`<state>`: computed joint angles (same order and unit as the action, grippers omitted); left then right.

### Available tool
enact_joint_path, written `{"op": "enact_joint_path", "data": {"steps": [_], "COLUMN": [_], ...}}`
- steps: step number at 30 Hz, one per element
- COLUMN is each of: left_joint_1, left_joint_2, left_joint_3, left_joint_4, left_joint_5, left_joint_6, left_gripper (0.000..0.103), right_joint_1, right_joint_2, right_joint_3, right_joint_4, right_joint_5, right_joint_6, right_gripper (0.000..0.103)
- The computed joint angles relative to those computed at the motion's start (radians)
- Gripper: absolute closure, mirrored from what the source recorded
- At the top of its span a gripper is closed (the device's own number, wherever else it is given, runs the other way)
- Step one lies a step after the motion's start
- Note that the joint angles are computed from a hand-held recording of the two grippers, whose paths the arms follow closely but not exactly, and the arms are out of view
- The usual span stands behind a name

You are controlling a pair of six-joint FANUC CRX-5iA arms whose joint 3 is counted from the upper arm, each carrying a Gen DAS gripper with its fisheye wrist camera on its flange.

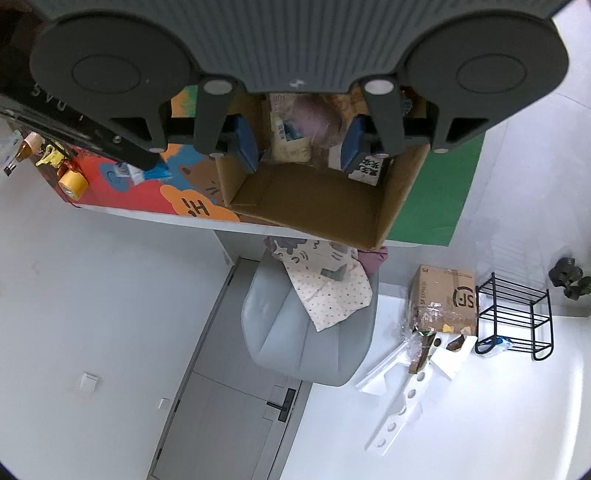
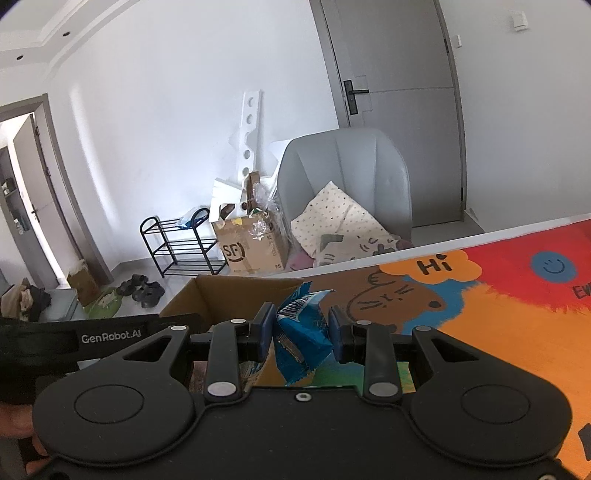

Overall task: Organize snacks
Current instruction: 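Carry both held packets over the cardboard box, then open the left gripper to drop the pink bag while the right drops the blue packet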

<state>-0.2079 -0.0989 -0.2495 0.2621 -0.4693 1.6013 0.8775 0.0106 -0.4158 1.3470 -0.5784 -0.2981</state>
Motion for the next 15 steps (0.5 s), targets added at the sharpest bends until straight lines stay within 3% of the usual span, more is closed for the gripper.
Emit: {"op": "enact_joint_path", "data": {"steps": [15], "left_joint_1": [0.069], "left_joint_2": [-0.028], "left_joint_3": [-0.03], "left_joint_4": [0.009], "left_joint_5": [-0.027], "left_joint_6": [-0.048], "left_gripper": [0.045], "right_joint_1": [-0.006], "right_joint_2": [0.081], "right_joint_3": [0.087], "right_joint_4": [-0.037], "right_joint_5": [0.062], "right_joint_6": [0.034], "right_gripper": [0.073]}}
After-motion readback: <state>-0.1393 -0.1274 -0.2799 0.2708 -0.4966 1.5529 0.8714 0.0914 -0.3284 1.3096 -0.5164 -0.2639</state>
